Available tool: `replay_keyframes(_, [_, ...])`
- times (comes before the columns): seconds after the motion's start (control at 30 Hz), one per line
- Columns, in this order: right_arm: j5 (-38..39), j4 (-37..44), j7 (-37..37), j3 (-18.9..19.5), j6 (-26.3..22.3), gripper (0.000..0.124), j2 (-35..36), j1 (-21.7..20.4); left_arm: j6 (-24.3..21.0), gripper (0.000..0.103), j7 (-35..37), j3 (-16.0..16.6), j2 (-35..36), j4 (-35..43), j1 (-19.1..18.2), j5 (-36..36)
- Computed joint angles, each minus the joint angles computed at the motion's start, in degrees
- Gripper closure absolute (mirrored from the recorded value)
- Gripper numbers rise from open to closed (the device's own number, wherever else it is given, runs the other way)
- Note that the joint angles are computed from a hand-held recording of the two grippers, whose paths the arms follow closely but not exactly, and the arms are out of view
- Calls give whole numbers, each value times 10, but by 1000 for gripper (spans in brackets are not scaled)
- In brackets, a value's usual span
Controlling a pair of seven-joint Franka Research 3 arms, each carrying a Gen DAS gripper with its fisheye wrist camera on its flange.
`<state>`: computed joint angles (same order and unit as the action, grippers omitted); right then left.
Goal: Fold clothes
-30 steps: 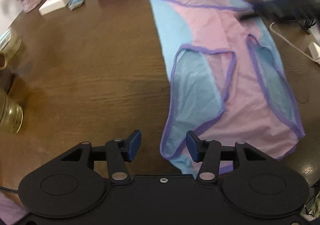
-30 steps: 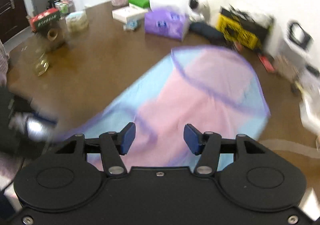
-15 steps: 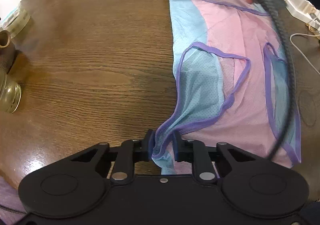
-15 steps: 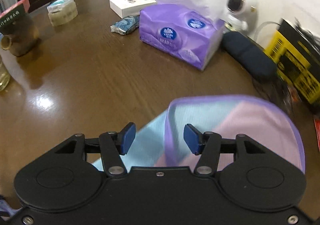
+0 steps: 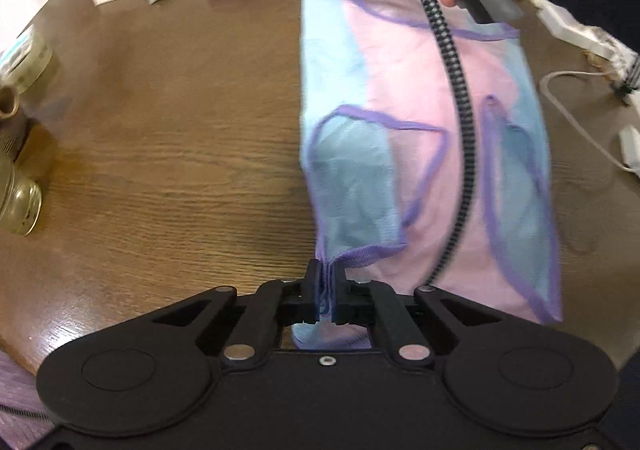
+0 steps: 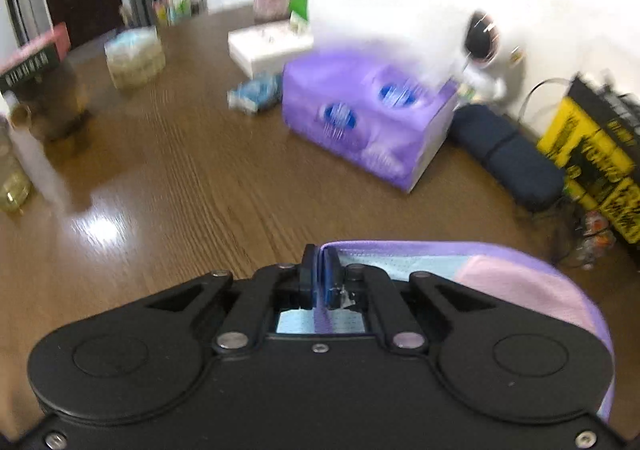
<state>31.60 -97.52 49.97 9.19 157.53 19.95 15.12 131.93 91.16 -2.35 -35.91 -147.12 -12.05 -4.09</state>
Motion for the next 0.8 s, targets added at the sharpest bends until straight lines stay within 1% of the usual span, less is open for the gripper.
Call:
replay_keyframes(0.1, [64, -62, -44, 12, 27, 119, -56, -29, -9, 99, 23, 2, -12, 5, -28, -22])
replay_keyframes(0.17, [110, -103, -70, 7, 36, 119, -95, -43, -12, 99, 33, 3, -18, 6, -45, -42])
replay_keyframes(0.2, [120, -123, -71, -2, 37, 119, -110, -44, -13, 99, 36, 1, -18, 6, -51, -49])
replay_keyframes(0.23, [124, -143, -67, -13, 36, 119, -125, -44, -13, 99, 39, 0, -17, 5, -56, -55])
replay_keyframes(0.3, [69, -180, -7, -45, 10, 118, -145, -42, -12, 98, 44, -8, -11, 1, -67, -61])
replay_keyframes(0.33, [51, -189, 11, -52, 2, 116, -148, -41, -16, 97, 43, -12, -8, 2, -69, -61])
replay_keyframes(0.37, [25, -203, 38, -61, -8, 104, -154, -40, -23, 96, 42, -15, -4, 4, -70, -61])
replay_keyframes(0.4, [28, -210, 35, -62, -14, 97, -159, -42, -30, 95, 41, -18, 0, 6, -72, -60])
replay_keyframes(0.43, [34, -217, 29, -63, -17, 86, -165, -43, -32, 88, 40, -18, 1, 7, -72, -63])
replay_keyframes(0.47, [69, -228, -3, -60, -3, 73, -173, -44, -31, 81, 38, -17, 0, 7, -73, -67])
replay_keyframes(0.5, [77, -228, -8, -60, 9, 66, -173, -42, -28, 63, 32, -17, -4, 5, -70, -69])
replay_keyframes(0.53, [84, -227, -13, -60, 20, 64, -172, -41, -24, 51, 23, -19, -9, 3, -66, -68])
replay_keyframes(0.67, [88, -178, -14, -60, 25, 64, -140, -41, 4, 50, -20, -27, -31, 1, -54, -61])
replay_keyframes(0.73, [81, -147, -13, -58, 20, 64, -119, -45, 19, 50, -61, -42, -29, 0, -30, -29])
replay_keyframes(0.8, [63, -93, -14, -54, -1, 64, -79, -48, 19, 50, -101, -56, -3, 10, -12, 4])
